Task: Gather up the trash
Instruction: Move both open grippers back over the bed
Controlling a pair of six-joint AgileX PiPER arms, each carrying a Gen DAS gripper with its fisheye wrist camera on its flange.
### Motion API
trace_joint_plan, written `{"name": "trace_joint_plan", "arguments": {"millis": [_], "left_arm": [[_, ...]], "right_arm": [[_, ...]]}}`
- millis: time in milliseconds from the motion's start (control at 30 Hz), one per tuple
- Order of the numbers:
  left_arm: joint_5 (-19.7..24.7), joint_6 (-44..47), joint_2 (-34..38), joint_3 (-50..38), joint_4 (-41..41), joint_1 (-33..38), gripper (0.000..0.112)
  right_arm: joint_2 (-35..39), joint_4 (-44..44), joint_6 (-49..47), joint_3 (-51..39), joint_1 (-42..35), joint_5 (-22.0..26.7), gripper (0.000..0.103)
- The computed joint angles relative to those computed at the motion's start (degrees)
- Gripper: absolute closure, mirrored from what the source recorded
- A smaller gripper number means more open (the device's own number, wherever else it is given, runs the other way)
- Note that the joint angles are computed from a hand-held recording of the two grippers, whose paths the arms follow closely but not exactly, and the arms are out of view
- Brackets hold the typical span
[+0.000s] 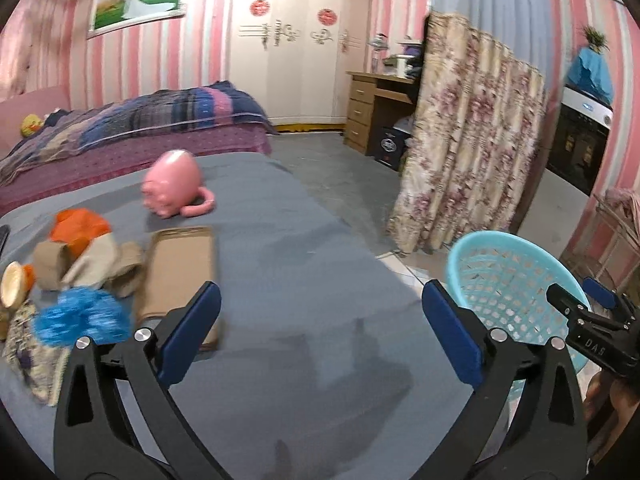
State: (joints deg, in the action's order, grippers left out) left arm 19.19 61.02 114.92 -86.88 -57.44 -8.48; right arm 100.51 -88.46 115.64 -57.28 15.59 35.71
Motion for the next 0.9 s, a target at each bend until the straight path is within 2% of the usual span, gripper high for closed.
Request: {"name": "trace_joint_plan", "arguments": {"millis": [200, 400, 500, 667, 800, 900], "left_arm": [[1.8, 0.6, -1.7, 0.8, 0.7, 7.6, 0.015], [4.0, 5.3, -1.8, -0.2, -0.3, 16.3, 0.015], [6.8, 3.1, 0.0, -3.5, 2.7, 20.7, 0.015], [8.1, 4.8, 3.1, -6.7, 3.4, 26.9, 0.015], [9.7, 3.7, 6.6, -10.2, 5.2, 31.4, 0.015], [11.6, -0.4, 10.0, -14.8, 8.4, 34.0, 0.015]], "right_arm": [[2.9, 3.6, -5.5, -7.8, 5.1, 0.6, 0.01], [8.1, 11.3, -17.2, -18.8, 10.3, 1.8, 0.01], [10.9, 14.6, -20.6, -24.4, 12.4, 1.5, 0.01], [18.2, 23.1, -28.4, -36.8, 16.1, 1.7, 0.01], [24.6, 29.7, -39.1, -47.9, 18.8, 4.4, 0.01], [30.2, 34.3, -46.0, -57.9, 20.6, 7.3, 0.009]]}}
